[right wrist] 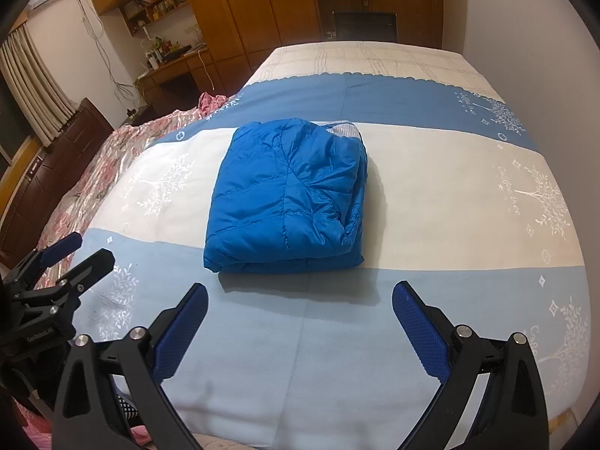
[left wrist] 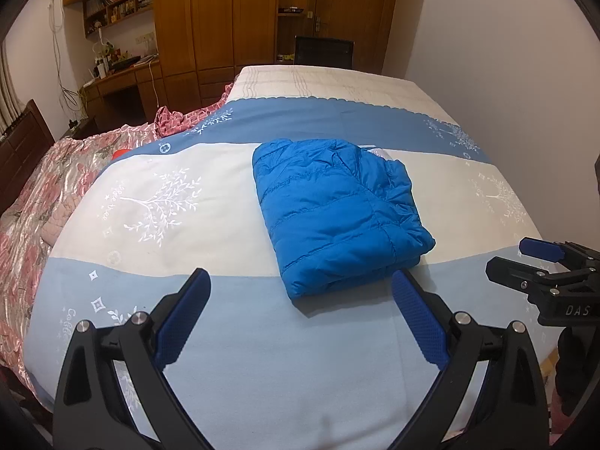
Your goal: Fold large clothes
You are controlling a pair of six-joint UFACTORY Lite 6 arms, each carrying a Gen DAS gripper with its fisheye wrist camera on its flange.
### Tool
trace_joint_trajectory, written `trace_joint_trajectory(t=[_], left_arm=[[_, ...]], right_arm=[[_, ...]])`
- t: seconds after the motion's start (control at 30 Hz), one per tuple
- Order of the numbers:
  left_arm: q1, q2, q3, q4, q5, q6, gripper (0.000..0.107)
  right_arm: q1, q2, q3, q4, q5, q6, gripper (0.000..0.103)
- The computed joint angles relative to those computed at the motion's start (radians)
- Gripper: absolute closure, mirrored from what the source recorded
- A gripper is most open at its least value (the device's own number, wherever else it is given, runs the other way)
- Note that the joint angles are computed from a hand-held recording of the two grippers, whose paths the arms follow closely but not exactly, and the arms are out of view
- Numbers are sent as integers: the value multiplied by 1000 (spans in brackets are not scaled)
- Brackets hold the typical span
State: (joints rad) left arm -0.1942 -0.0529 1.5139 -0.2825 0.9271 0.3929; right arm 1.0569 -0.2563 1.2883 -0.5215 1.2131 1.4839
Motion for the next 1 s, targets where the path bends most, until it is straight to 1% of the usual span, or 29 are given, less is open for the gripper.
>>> trace_joint_trajectory(t=[1.0], left_arm=[[15, 16, -6, -14, -3, 34, 11]], right_arm=[[-8, 0, -4, 4, -9, -8, 4]])
